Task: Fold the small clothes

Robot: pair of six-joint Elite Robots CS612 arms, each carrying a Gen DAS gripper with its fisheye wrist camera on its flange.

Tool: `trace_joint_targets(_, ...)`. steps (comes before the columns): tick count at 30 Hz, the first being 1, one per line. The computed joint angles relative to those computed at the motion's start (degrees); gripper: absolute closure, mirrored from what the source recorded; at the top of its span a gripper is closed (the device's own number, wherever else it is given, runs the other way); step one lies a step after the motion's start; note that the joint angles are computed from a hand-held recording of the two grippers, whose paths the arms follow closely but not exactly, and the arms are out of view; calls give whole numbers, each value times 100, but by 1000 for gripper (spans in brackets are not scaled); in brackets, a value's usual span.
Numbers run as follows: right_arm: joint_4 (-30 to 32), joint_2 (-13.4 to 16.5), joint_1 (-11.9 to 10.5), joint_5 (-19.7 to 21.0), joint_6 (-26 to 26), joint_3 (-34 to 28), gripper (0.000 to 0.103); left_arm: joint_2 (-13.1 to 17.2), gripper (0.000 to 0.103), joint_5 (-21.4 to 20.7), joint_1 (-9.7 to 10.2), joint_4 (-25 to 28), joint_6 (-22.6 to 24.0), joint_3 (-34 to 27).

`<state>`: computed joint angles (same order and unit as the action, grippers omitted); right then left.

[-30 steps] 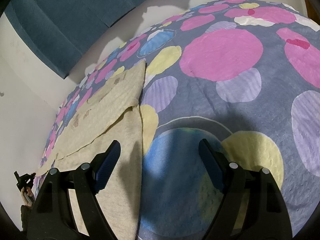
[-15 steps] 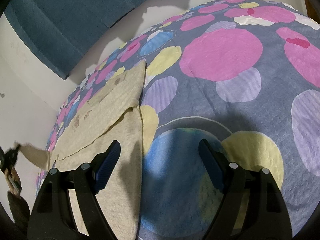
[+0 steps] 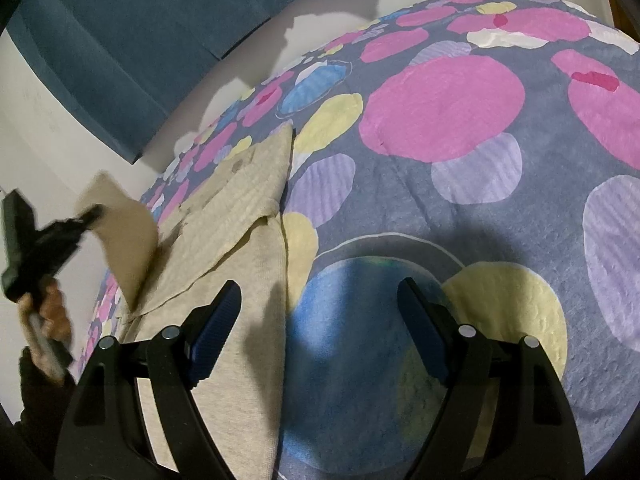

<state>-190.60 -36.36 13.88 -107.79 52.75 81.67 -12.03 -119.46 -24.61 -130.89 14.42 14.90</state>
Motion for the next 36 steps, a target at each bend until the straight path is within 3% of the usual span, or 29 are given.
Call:
trace_joint_targets(4, -31, 11, 10, -9, 22, -14, 22, 137, 95, 395, -203, 585, 266, -116)
trace_joint_targets(6, -34, 23, 5, -1, 25, -34, 22, 35, 90, 409, -228, 735, 359, 79)
trace_joint_targets(9, -37, 53, 8, 25, 11, -92, 20, -339, 54, 276, -202, 342, 412, 830)
trace_joint_targets(11, -40, 68, -1, 39, -1, -112, 19, -567, 48, 204, -161, -56, 429, 1283)
trace_joint_targets(14, -51, 75, 5, 1, -10, -126, 19, -778, 47, 78, -31, -415, 485, 1664)
trace_joint_targets(18, -10, -29, 44, -129, 222, -53, 19, -829, 47, 456, 250, -721, 294, 1809)
trace_joint_targets(22, -628, 86, 69, 383, 90, -450, 19, -634, 47, 966, 541, -732, -142, 1548)
trace_joint_targets(25, -479, 356, 7, 1137, 9, -1130, 19, -375, 47, 1383, 689, -488, -463, 1112)
trace_joint_targets(27, -72, 667, -75, 1726, 135, -1796, 19, -221, 47, 1540, 742, -312, -687, 838)
trace_joint_targets(29, 384, 899, -123, 1946, 233, -2296, 22, -92, 47, 1647, 779, -126, -844, 593)
trace_joint_targets(33, 1580, 1293, -155, 1877, 520, -3190, 32, 89, 47, 1767, 809, 61, -987, 266)
trace_joint_targets(36, 1829, 1483, -173, 1998, 775, -3465, 32, 132, 47, 1724, 822, 37, -1036, 199)
